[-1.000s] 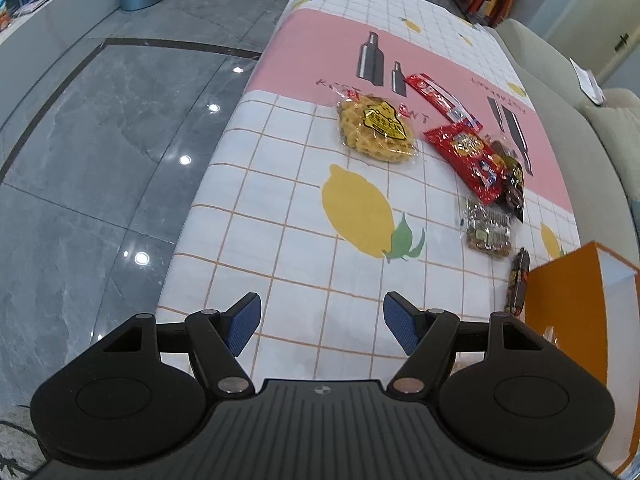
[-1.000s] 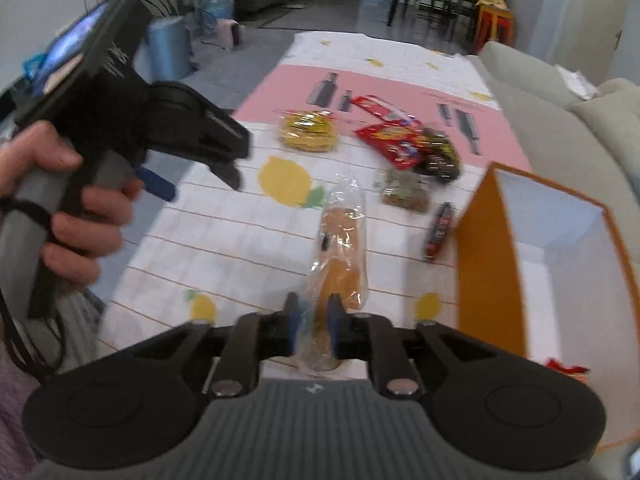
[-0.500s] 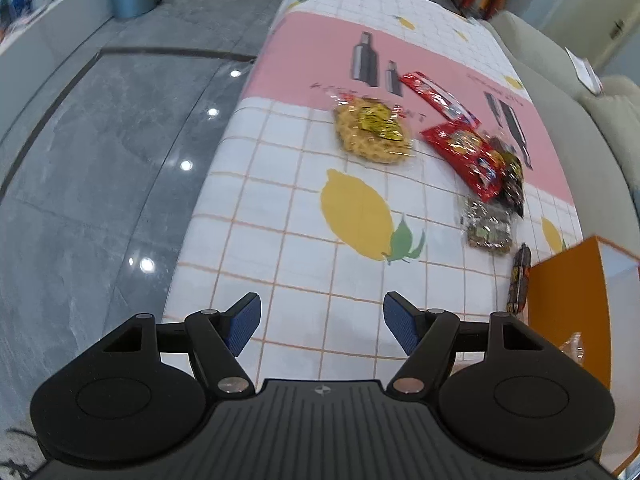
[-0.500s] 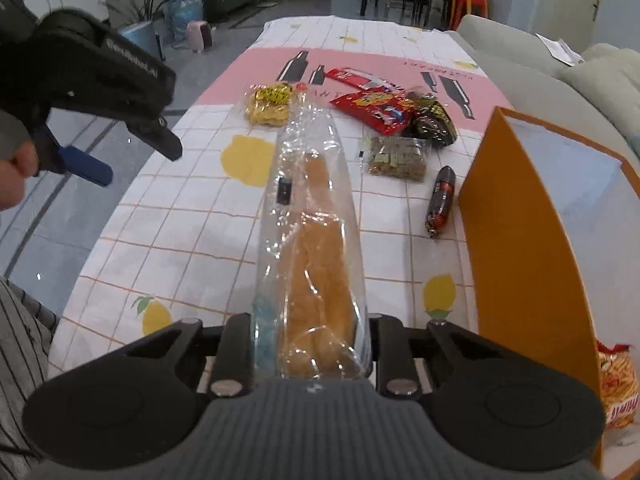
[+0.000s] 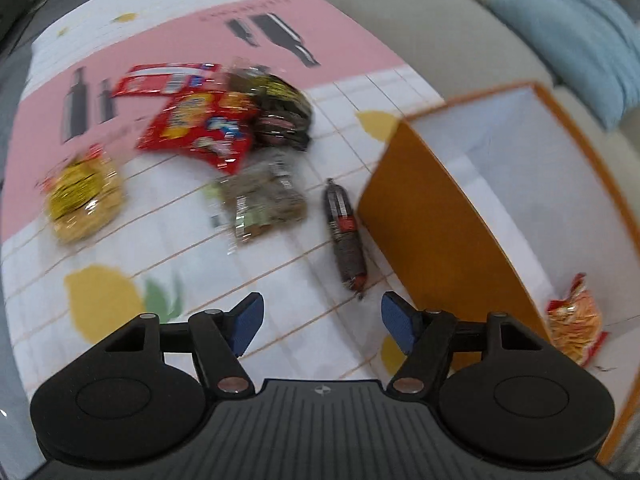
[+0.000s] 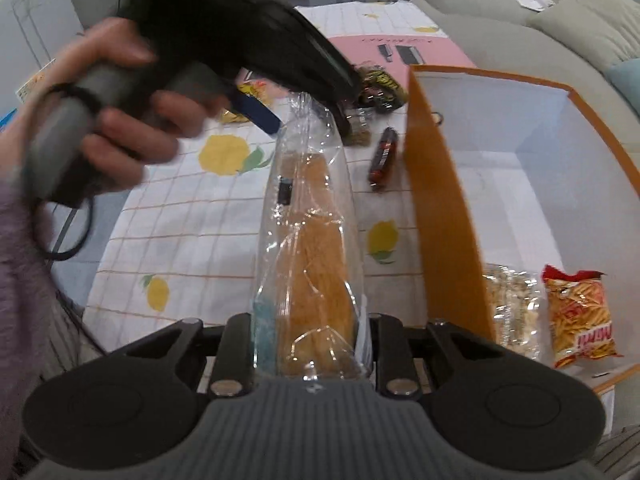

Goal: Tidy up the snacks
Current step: 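Lift the bread loaf with the right gripper while the left reaches for the sausage, then grasp the dark sausage with the left gripper and carry it toward the box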

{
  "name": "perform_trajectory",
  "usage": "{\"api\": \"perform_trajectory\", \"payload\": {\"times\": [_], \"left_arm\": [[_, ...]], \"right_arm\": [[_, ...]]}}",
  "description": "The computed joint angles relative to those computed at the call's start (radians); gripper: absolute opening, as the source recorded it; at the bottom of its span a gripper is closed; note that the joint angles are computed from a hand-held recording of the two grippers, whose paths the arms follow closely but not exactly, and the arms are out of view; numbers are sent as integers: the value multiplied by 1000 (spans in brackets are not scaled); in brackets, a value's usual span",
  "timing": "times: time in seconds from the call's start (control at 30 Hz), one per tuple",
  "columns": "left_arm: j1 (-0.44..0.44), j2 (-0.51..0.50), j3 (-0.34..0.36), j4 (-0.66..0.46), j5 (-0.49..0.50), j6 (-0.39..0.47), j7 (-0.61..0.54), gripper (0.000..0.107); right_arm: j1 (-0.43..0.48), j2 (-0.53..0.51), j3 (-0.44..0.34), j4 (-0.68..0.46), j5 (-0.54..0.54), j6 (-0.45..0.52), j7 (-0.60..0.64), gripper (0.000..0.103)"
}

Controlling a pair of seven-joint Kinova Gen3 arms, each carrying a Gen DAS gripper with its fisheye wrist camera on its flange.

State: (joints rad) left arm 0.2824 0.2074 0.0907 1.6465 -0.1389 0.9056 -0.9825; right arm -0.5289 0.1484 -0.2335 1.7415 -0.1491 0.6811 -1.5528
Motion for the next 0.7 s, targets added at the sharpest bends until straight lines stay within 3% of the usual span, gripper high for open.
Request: {"api": "perform_trajectory", "payload": {"times": [0.13, 0.2, 0.37, 0.4, 0.43, 0.7], "left_arm": [[-6, 65, -2, -26, 26, -22, -2, 79], [-8, 88, -11, -37, 35, -25, 7, 67], [-3, 124, -29, -42, 34, -36, 66, 56], [12, 112, -41, -26, 21, -62, 90, 29], [29, 109, -49, -18, -1, -72, 124, 26], [95, 77, -50, -9, -107, -54, 236, 24]], "right_arm": [[-15, 14, 12, -3, 43, 2, -53, 22], [-6, 24, 10, -10, 28, 12, -48, 22], [0, 36, 11, -10, 22, 7, -48, 22], [2, 39, 9, -11, 18, 6, -44, 22], [5, 42, 9, -15, 14, 9, -40, 22], [7, 36, 10, -14, 17, 6, -33, 22]]}}
